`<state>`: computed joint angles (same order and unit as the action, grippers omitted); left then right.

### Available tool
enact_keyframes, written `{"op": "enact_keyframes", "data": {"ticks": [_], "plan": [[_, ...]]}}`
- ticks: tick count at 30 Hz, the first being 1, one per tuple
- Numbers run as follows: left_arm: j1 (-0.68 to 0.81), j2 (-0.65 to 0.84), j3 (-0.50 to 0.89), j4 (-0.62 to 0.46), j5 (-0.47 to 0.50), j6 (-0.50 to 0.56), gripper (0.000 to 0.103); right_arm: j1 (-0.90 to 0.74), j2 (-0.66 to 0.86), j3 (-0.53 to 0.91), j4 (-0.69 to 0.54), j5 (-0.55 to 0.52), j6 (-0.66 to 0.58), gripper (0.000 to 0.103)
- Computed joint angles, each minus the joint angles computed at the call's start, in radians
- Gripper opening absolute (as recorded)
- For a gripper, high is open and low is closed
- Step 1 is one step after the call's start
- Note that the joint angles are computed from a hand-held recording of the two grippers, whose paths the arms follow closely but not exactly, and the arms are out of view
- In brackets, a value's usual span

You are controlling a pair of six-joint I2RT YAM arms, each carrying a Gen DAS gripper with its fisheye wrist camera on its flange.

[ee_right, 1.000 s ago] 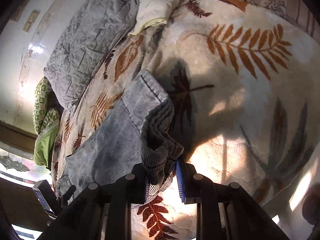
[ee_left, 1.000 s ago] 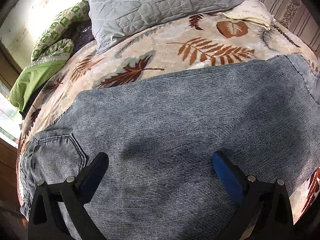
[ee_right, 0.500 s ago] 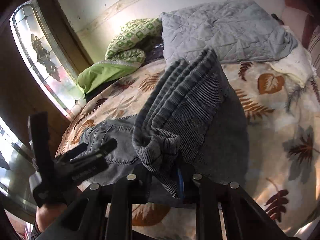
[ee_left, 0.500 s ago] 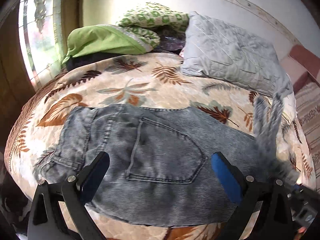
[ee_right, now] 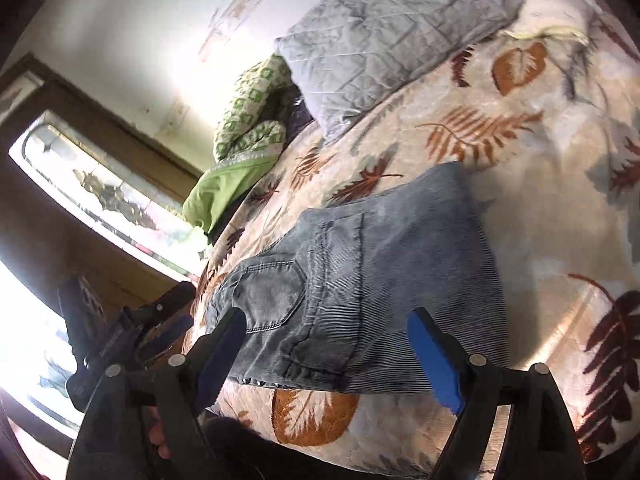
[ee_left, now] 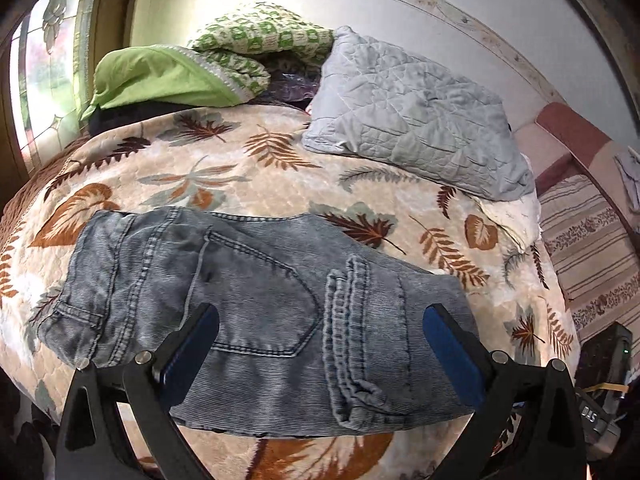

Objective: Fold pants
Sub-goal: 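Lay the held leg over the jeans seat and open the right tool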

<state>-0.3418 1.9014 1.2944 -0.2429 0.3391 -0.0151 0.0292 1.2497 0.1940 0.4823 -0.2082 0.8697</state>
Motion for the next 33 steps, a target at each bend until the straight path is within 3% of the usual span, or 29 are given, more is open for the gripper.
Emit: {"op": "enact_keyframes", "data": {"ticks": [2,4,5,6,7,10,12,15,16,19,20,21,25,28,31,33], "plan": [[-0.067,0.043,0.008,-0.012,-0.090,0.044,0.102,-0.113,0.200,-0.001,0.117,-0.166,0.044,0.085],[-0.139,0.165,0.086,-0.114,-0.243,0.141,0.102,-0.208,0.325,-0.049,0.325,-0.303,0.093,0.085],[-0.164,0.229,0.118,-0.147,-0.324,0.168,0.102,-0.238,0.312,-0.047,0.319,-0.345,0.094,0.085],[-0.170,0.248,0.103,-0.121,-0.347,0.172,0.102,-0.263,0.260,-0.028,0.240,-0.377,0.071,0.085],[-0.160,0.218,0.046,-0.049,-0.325,0.153,0.103,-0.281,0.215,-0.008,0.176,-0.392,0.046,0.085],[-0.142,0.170,0.025,-0.034,-0.282,0.115,0.102,-0.330,0.142,0.096,-0.015,-0.440,-0.051,0.085],[-0.139,0.134,-0.008,0.024,-0.272,0.118,0.102,-0.360,0.210,0.192,-0.053,-0.493,-0.080,0.085],[-0.157,0.201,0.053,-0.028,-0.328,0.146,0.103,-0.402,0.424,0.347,-0.019,-0.609,-0.070,0.085],[-0.166,0.242,0.090,-0.069,-0.357,0.161,0.103,-0.408,0.501,0.413,-0.046,-0.619,-0.086,0.085],[-0.152,0.229,0.040,-0.005,-0.325,0.150,0.103,-0.418,0.703,0.560,-0.125,-0.568,-0.112,0.085],[-0.151,0.228,0.040,-0.003,-0.322,0.155,0.103,-0.426,0.720,0.543,-0.062,-0.586,-0.076,0.085],[-0.149,0.230,0.039,0.002,-0.317,0.160,0.103,-0.428,0.687,0.505,-0.021,-0.581,-0.058,0.085],[-0.149,0.228,0.023,0.030,-0.309,0.151,0.103,-0.405,0.449,0.365,-0.101,-0.530,-0.145,0.085],[-0.146,0.225,0.006,0.057,-0.299,0.152,0.103,-0.385,0.325,0.234,-0.080,-0.533,-0.154,0.086],[-0.140,0.227,0.013,0.045,-0.286,0.158,0.103,-0.352,0.431,0.227,-0.084,-0.493,-0.190,0.087],[-0.132,0.217,0.023,0.015,-0.270,0.159,0.103,-0.367,0.439,0.180,0.028,-0.506,-0.130,0.087]]}}
